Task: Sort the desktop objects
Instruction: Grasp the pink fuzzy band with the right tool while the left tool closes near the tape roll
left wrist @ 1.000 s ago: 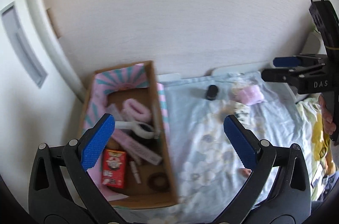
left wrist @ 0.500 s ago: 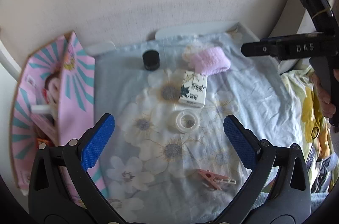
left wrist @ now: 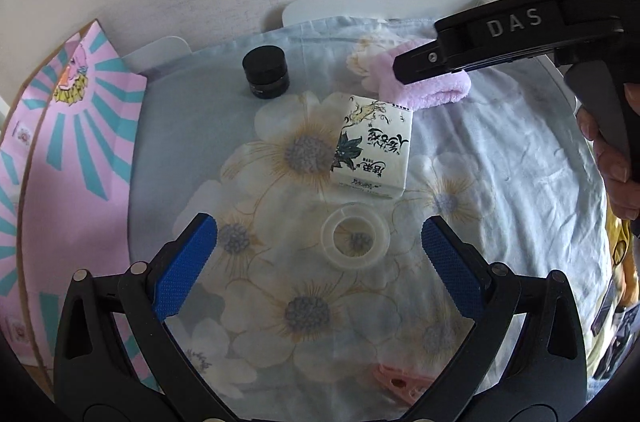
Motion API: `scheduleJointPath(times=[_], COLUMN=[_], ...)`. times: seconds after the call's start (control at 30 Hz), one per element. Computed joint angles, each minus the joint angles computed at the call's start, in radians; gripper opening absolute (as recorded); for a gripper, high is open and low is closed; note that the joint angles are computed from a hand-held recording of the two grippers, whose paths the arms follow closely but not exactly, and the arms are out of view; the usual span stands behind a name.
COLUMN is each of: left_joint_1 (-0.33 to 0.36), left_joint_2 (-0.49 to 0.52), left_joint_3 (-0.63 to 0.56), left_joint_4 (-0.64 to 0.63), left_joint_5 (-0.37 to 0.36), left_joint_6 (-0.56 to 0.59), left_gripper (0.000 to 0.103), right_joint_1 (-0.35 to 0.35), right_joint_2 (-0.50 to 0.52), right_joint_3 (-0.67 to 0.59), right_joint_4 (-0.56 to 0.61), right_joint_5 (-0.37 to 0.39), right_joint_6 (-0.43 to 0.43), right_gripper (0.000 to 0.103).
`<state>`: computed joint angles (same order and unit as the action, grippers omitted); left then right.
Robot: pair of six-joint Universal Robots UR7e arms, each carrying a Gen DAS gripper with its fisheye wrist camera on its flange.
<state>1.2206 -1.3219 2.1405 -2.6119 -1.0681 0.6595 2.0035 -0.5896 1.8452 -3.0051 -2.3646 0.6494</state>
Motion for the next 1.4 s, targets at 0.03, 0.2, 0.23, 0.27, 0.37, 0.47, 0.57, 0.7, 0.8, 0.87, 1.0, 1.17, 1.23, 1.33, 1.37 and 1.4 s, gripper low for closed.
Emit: scheduleJointPath(times=[0.03, 0.2, 0.23, 0.27, 0.37, 0.47, 0.57, 0.7, 0.8, 0.87, 1.0, 1.17, 1.23, 1.33, 1.37, 1.4], left_joint_1=[0.001, -0.002, -0.001, -0.001, 0.001, 0.000, -0.005, -0.022, -0.025, -0.026, -0.034, -0.055, -0.068, -0.076, -0.078, -0.080], left_joint_2=[0.004, 0.014, 0.015, 0.015, 0.020, 0.017, 0.004, -0.006, -0.014, -0.022, -0.044, -0.071, -0.078, -0.095, -0.102, -0.108], left_joint_3=[-0.001, 0.009, 0.012, 0.013, 0.016, 0.027, 0.037, 0.050, 0.053, 0.048, 0.040, 0.027, 0.009, -0.033, -0.044, -0.056], left_joint_4=[0.000, -0.016, -0.019, -0.020, -0.019, -0.037, -0.028, -0.008, 0.000, 0.013, 0.031, 0.049, 0.071, 0.119, 0.129, 0.138], left_joint_5=[-0.002, 0.012, 0.012, 0.012, 0.021, 0.023, 0.009, 0.008, 0.006, 0.000, -0.017, -0.005, 0.005, -0.018, -0.024, -0.031], left_joint_6=[0.000, 0.013, 0.016, 0.016, 0.011, 0.021, 0.046, 0.063, 0.059, 0.050, 0.044, 0.027, 0.008, -0.028, -0.035, -0.040], left_gripper=[0.096, 0.084, 0.082, 0.080, 0.067, 0.063, 0.045, 0.007, 0.005, 0.004, 0.004, 0.004, 0.004, 0.004, 0.004, 0.004], right_joint_1=[-0.004, -0.014, -0.015, -0.017, -0.024, -0.026, -0.018, 0.000, 0.009, 0.009, 0.025, 0.054, 0.071, 0.102, 0.109, 0.120], right_joint_2=[0.001, -0.002, -0.004, -0.005, -0.011, -0.010, -0.004, -0.011, -0.026, -0.035, -0.048, -0.067, -0.078, -0.089, -0.089, -0.095], right_joint_3=[-0.001, 0.007, 0.011, 0.014, 0.019, 0.019, 0.015, 0.023, 0.043, 0.053, 0.074, 0.088, 0.094, 0.094, 0.089, 0.087], right_joint_4=[-0.002, -0.002, -0.009, -0.010, 0.002, 0.015, 0.030, 0.031, 0.002, -0.014, -0.043, -0.062, -0.050, -0.022, -0.012, 0.009], right_joint_5=[0.006, 0.010, 0.012, 0.013, 0.016, 0.015, -0.003, -0.033, -0.038, -0.035, -0.050, -0.076, -0.095, -0.126, -0.131, -0.139], right_joint_6=[0.000, -0.002, -0.004, -0.005, -0.001, -0.005, -0.020, -0.029, -0.029, -0.038, -0.031, 0.001, 0.027, 0.070, 0.078, 0.091], right_gripper=[0.075, 0.075, 0.075, 0.075, 0.075, 0.075, 0.059, 0.032, 0.022, 0.022, 0.022, 0.022, 0.022, 0.022, 0.022, 0.022])
